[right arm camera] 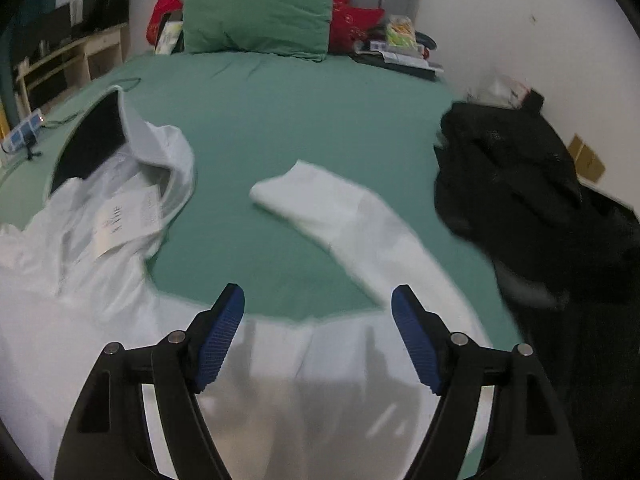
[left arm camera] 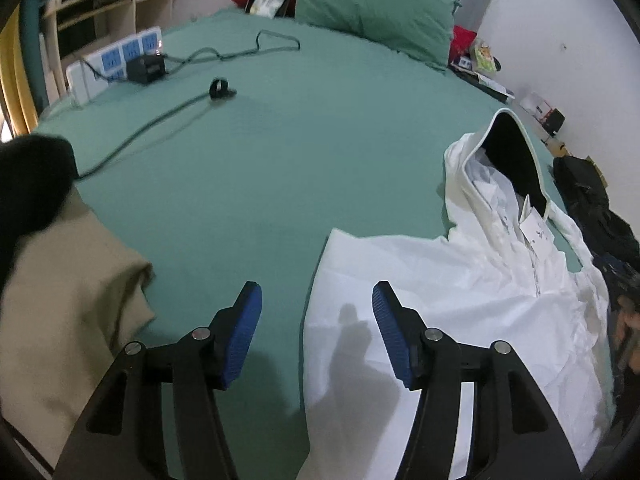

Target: Fold large clothes

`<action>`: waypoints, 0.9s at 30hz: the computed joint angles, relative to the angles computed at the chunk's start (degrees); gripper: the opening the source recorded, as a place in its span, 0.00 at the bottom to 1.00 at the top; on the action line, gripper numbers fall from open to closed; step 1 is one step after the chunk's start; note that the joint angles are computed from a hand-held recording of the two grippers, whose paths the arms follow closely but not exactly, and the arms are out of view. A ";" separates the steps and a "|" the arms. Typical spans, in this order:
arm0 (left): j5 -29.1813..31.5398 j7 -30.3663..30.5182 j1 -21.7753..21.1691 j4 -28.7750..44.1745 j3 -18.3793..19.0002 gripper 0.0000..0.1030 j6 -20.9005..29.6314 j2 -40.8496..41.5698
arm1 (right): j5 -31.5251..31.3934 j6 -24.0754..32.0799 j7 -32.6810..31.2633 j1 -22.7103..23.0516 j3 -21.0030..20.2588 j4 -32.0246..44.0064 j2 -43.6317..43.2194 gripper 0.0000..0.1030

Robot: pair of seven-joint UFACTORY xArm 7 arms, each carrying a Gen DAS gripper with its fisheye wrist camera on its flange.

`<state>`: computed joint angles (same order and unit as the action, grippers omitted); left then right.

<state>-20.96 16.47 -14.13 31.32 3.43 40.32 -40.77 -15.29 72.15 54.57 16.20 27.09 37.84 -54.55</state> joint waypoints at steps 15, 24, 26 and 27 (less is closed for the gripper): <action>5.10 1.38 1.77 -0.35 -0.67 0.60 -1.81 2.08 | -3.22 -15.16 -10.43 -3.40 -9.28 -0.60 14.89 0.02; 4.14 5.15 -1.33 -1.64 -1.11 0.60 -2.20 -2.93 | -1.31 -5.31 -8.79 -4.82 -5.31 8.39 6.04 0.02; 5.80 5.48 -1.23 -2.15 -2.66 0.60 -2.97 -4.73 | -0.57 -2.82 -8.21 -5.10 -3.56 12.63 5.73 0.02; 6.44 5.90 -1.71 -2.14 -3.05 0.60 -2.58 -5.76 | -0.29 -1.85 -7.97 -5.25 -2.71 14.29 5.72 0.02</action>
<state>-14.52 22.37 -15.85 29.18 0.37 37.74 -46.54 -15.58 70.30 46.60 10.96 24.38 52.13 -48.83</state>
